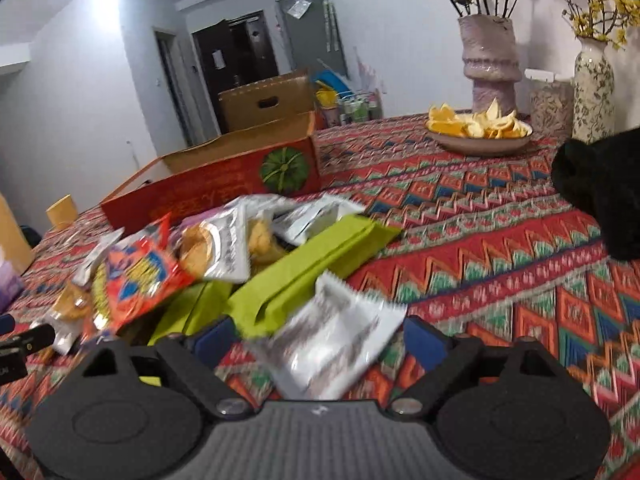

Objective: Organize snacks
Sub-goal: 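Grasp the white sachet with the right tool while the left tool grasps the cookie packet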

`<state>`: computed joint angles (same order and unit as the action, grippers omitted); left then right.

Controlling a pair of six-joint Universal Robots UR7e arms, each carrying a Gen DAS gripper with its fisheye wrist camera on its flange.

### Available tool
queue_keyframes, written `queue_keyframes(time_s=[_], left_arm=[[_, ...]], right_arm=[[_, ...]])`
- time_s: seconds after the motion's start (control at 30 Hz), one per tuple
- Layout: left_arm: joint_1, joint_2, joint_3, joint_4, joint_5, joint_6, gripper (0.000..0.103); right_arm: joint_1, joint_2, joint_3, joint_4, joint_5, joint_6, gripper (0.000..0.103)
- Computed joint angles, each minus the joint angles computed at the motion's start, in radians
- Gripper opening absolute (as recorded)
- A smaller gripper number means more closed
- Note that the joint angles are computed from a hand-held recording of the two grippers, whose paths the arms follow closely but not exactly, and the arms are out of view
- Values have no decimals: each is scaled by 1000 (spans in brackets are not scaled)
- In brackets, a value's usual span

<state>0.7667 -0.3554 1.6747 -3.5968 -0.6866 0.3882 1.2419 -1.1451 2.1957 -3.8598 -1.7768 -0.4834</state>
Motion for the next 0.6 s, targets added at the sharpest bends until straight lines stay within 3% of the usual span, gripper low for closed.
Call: queue_keyframes(time_s=[0.17,0.23,0.27,0.33,0.5,0.53,0.6], left_arm=[[44,27,-108,139,-40,29,72],[55,36,-134,182,-38,13,62],[56,43,-145,196,-21,-3,51],[56,54,-152,181,0,0,51],[48,45,-129,190,-11,7,51],[43,51,-132,186,4,6,50],[30,54,-125,187,28,-15,45]], right_arm=[[21,28,-61,30,-75,-44,72],[15,15,-53,45,-64,-71,71],[18,10,-53,55,-76,-82,71],[23,7,-51,67,-110,-118,72],[14,18,-28,12,-111,-195,70],[11,8,-25,29,-98,-187,67],[9,-3,-16,41,-79,-205,48]])
